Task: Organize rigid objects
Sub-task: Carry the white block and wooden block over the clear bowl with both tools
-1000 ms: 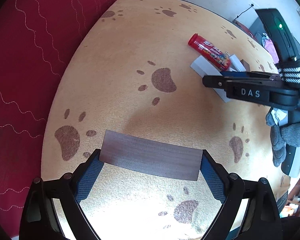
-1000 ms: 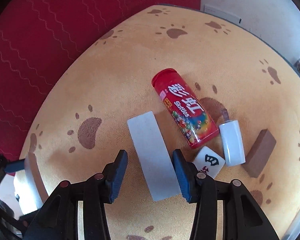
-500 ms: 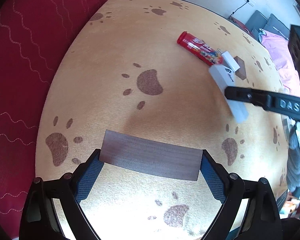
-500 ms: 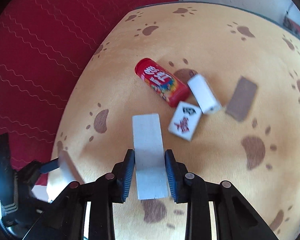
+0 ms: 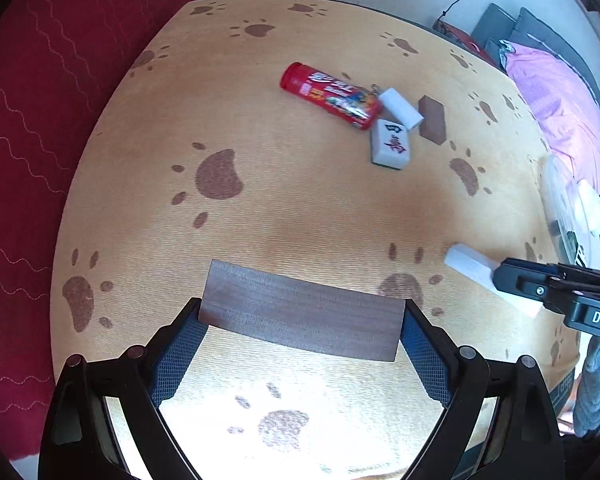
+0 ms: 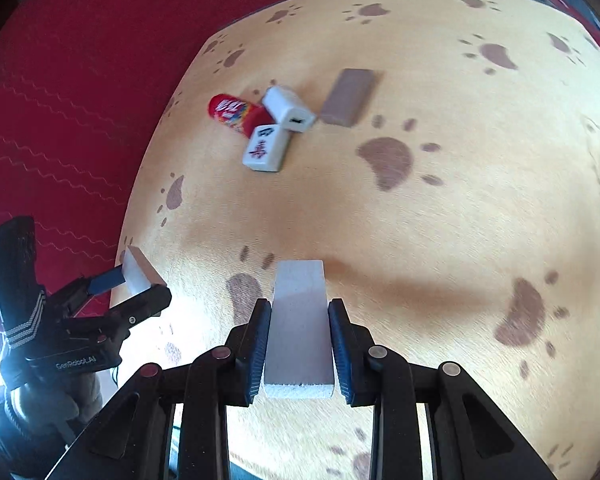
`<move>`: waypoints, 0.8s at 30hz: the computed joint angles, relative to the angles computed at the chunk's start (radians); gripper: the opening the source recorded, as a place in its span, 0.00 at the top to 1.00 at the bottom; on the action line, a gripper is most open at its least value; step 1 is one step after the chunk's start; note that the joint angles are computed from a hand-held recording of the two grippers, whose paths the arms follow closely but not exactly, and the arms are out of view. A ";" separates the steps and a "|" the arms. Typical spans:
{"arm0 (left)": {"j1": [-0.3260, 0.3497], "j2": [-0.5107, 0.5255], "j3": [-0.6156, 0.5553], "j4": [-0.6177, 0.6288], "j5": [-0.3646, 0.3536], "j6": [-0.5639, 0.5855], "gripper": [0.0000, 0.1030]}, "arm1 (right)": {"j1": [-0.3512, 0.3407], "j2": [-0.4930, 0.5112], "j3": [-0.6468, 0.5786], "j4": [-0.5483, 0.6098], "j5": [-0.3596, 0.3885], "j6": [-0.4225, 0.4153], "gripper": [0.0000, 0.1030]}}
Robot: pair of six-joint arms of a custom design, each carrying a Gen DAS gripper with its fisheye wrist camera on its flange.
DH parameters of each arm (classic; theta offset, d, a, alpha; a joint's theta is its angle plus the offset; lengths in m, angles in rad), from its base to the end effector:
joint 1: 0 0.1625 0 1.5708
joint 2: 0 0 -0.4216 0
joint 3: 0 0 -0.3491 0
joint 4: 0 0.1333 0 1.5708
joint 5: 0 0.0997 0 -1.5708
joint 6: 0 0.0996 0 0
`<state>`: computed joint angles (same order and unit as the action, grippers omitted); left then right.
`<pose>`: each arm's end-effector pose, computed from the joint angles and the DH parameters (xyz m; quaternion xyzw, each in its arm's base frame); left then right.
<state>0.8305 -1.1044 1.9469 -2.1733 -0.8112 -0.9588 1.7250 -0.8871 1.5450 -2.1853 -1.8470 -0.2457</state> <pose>-0.1893 -0.5065 0.1847 -0.0564 0.9214 -0.2030 0.3265 0.2029 -0.6141 0.1758 0.1996 -0.9699 -0.0278 0.1365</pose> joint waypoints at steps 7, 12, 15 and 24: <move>-0.028 0.079 -0.060 0.000 -0.011 0.018 0.09 | -0.050 -0.079 0.005 -0.057 0.020 0.017 0.70; -0.049 0.148 -0.123 -0.002 -0.014 0.041 0.09 | -0.091 -0.124 -0.016 -0.103 0.018 0.036 0.70; -0.059 0.186 -0.159 0.001 -0.016 0.050 0.09 | -0.117 -0.141 -0.039 -0.127 0.008 0.050 0.70; -0.081 0.297 -0.277 0.031 -0.022 0.093 0.09 | -0.188 -0.159 -0.092 -0.197 -0.025 0.066 0.70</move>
